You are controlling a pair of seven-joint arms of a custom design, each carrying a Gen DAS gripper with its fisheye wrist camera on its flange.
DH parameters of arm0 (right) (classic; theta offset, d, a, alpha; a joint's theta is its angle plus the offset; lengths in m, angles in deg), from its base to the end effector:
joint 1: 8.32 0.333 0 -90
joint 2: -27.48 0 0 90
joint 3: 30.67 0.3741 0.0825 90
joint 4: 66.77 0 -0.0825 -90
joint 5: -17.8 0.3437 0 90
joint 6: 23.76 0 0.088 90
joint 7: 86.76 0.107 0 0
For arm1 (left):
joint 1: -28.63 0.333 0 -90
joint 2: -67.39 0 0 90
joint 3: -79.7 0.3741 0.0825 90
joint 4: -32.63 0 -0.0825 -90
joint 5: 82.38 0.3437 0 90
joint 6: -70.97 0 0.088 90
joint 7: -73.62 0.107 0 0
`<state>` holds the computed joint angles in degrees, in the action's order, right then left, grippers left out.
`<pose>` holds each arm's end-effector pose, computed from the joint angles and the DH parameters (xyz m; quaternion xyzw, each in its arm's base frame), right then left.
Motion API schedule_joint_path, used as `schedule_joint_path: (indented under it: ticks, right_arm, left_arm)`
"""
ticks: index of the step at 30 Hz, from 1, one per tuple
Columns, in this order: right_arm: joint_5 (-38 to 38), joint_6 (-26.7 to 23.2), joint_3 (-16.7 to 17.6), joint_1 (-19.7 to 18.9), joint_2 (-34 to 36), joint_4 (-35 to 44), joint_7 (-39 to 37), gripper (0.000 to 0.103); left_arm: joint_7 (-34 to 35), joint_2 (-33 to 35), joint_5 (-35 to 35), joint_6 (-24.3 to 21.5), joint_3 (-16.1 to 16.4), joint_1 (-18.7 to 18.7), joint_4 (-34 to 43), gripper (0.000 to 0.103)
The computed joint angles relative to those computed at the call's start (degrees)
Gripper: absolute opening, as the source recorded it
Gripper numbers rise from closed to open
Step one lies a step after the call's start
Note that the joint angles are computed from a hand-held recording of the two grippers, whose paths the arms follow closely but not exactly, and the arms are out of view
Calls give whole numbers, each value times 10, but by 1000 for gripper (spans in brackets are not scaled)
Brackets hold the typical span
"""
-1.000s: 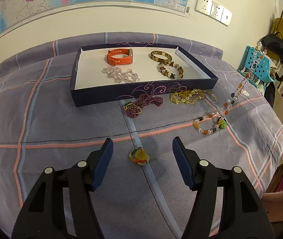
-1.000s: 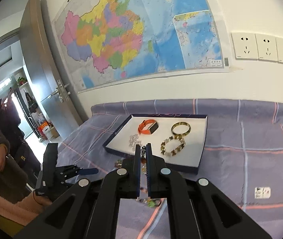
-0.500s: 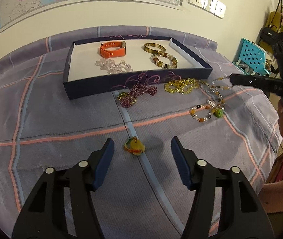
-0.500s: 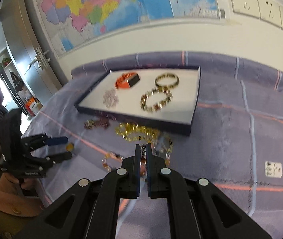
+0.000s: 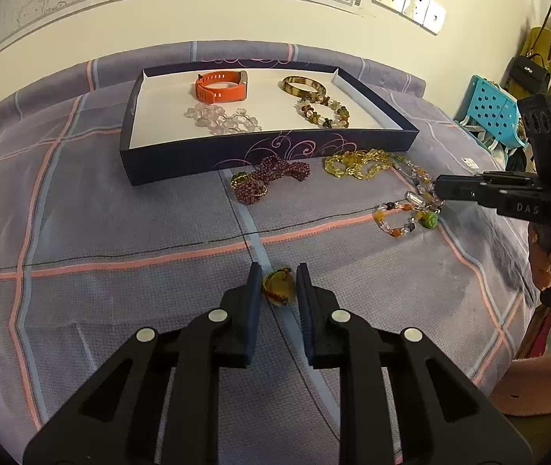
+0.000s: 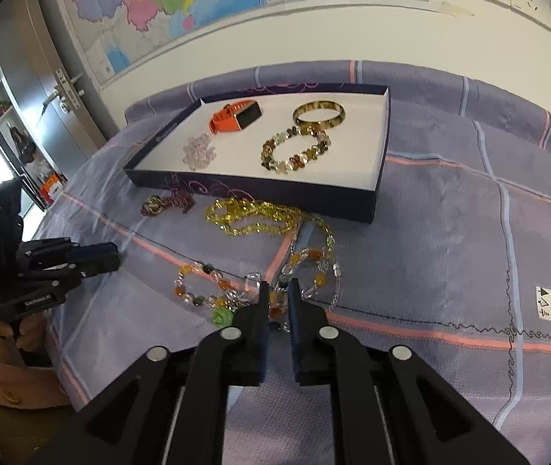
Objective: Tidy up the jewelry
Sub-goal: 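Lift the beaded necklace with the right tool while the left tool grasps the amber heart pendant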
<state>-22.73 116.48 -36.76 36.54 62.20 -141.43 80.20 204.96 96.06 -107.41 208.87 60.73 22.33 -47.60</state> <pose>0.5788 0.4965 0.5125 -0.5819 0.7101 -0.2466 0.3103 0.6821 -0.2560 0.5526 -0.3382 0.8719 -0.3508 0.0492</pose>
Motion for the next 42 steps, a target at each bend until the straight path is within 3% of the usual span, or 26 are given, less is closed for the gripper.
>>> schedule_joint_path:
  ticks: [2,6,9,11,13,16,18,25,34,42]
  right_arm:
    - [6,-13,2,-1,9,16,-12,28]
    - [28,-25,6,-8,28,48,-32,32]
    - [48,-93,6,-3,66,124,-91,33]
    - [49,-106,-1,4,78,141,-104,33]
    - [53,-116,-5,7,83,153,-111,16]
    - [53,-104,-10,9,77,140,-102,14]
    - [46,-70,-13,8,61,109,-82,4]
    - [-17,10,-33,23,8,40,9,4]
    - [-121,-1,-36,44,-18,65,42,4]
    - [-151,-23,-29,45,-4,128,4,4]
  left_arm:
    - [-1,0,1,0,0,0,0,19]
    - [-3,0,0,-1,0,0,1,19]
    - [-2,0,0,0,0,0,0,19]
    - [-4,1,0,0,0,0,1,19]
    - [-3,1,-1,1,-1,0,1,19]
    - [-2,2,-2,1,-1,1,2,18]
    - [-3,2,-2,0,-2,1,3,18]
    - [2,3,-20,-12,-8,9,10,18]
    - [28,-4,-60,-23,-16,20,23,18]
    - [43,0,-79,-26,-18,19,54,18]
